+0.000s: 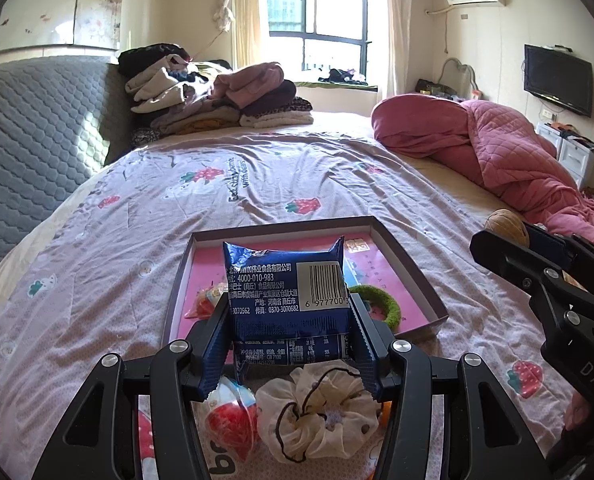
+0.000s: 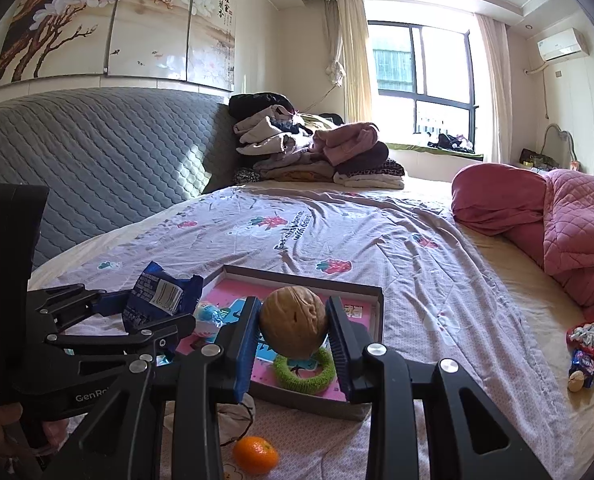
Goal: Organize objects
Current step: 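Lower the walnut into the green ring while the left tool lowers the packet onto the book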
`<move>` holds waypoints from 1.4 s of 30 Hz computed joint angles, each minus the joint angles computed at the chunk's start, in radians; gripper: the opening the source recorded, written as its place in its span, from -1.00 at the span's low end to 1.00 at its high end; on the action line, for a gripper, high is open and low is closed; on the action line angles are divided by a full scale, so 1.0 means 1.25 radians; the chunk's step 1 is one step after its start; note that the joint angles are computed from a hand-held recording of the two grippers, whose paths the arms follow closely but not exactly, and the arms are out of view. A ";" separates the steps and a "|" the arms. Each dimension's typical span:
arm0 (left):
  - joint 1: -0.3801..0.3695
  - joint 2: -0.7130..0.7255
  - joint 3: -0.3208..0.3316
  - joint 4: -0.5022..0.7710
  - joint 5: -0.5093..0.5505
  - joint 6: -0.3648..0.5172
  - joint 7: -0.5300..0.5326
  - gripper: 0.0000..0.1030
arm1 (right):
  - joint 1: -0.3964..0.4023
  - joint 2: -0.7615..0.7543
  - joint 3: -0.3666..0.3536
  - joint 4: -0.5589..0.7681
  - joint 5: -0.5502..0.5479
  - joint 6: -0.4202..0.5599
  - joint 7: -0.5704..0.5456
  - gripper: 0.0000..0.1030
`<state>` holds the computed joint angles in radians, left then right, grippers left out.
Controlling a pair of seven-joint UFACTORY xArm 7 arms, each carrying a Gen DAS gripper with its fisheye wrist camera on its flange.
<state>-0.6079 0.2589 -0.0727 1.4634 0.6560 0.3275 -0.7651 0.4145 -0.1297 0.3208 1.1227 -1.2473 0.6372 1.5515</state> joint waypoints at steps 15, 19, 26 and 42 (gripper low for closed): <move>-0.016 0.085 0.022 0.105 -0.040 0.042 0.038 0.09 | -0.013 0.042 -0.034 0.031 -0.022 -0.029 -0.035 -0.35; -0.028 0.119 0.033 0.151 -0.044 0.067 0.050 0.08 | -0.007 0.072 -0.046 0.047 -0.023 -0.040 -0.046 -0.35; -0.030 0.174 0.033 0.221 -0.099 0.099 0.100 0.09 | -0.002 0.095 -0.076 0.051 -0.008 -0.069 -0.053 -0.35; -0.048 0.247 0.053 0.317 -0.152 0.152 0.155 0.09 | 0.007 0.145 -0.108 0.089 -0.019 -0.096 -0.066 -0.35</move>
<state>-0.6675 0.5677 -0.0069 1.8595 0.4656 0.5174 -0.5716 0.4237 0.0511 0.1854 1.2339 -1.2705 0.5174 1.4688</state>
